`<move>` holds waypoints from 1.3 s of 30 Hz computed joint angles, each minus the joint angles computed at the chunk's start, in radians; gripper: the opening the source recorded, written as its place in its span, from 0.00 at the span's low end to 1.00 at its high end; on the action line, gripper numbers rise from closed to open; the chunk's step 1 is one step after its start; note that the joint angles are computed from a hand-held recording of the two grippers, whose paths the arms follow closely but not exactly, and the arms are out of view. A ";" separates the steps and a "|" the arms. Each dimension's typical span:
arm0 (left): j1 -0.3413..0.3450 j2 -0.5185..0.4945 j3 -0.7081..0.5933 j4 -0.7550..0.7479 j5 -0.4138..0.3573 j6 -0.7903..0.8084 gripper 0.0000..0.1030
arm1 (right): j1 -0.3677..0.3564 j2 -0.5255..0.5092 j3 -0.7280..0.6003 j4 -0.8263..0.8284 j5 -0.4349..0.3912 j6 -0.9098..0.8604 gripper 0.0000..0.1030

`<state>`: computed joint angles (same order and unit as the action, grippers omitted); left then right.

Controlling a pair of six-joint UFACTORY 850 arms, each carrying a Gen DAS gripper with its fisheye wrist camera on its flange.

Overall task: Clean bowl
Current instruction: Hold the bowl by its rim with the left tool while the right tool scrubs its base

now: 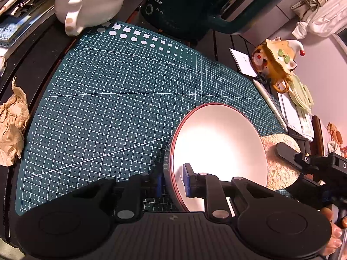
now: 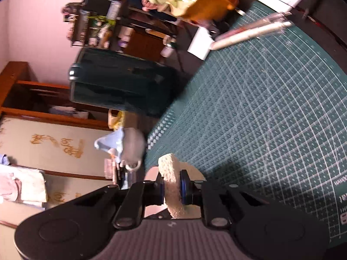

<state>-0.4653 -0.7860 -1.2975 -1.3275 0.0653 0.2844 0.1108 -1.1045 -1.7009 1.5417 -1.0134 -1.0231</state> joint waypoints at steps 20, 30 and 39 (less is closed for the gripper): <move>0.004 -0.007 -0.007 0.017 -0.005 -0.008 0.19 | 0.002 -0.012 -0.005 0.012 -0.019 0.006 0.13; 0.009 -0.009 -0.009 0.019 -0.009 0.002 0.19 | 0.007 -0.022 -0.016 0.016 -0.023 -0.003 0.13; 0.002 -0.015 -0.021 -0.159 -0.002 0.178 0.19 | -0.004 -0.013 -0.007 0.046 -0.052 -0.018 0.13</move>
<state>-0.4629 -0.8010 -1.3188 -1.4863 0.0636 0.4626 0.1072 -1.1176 -1.7076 1.5881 -1.0655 -1.0414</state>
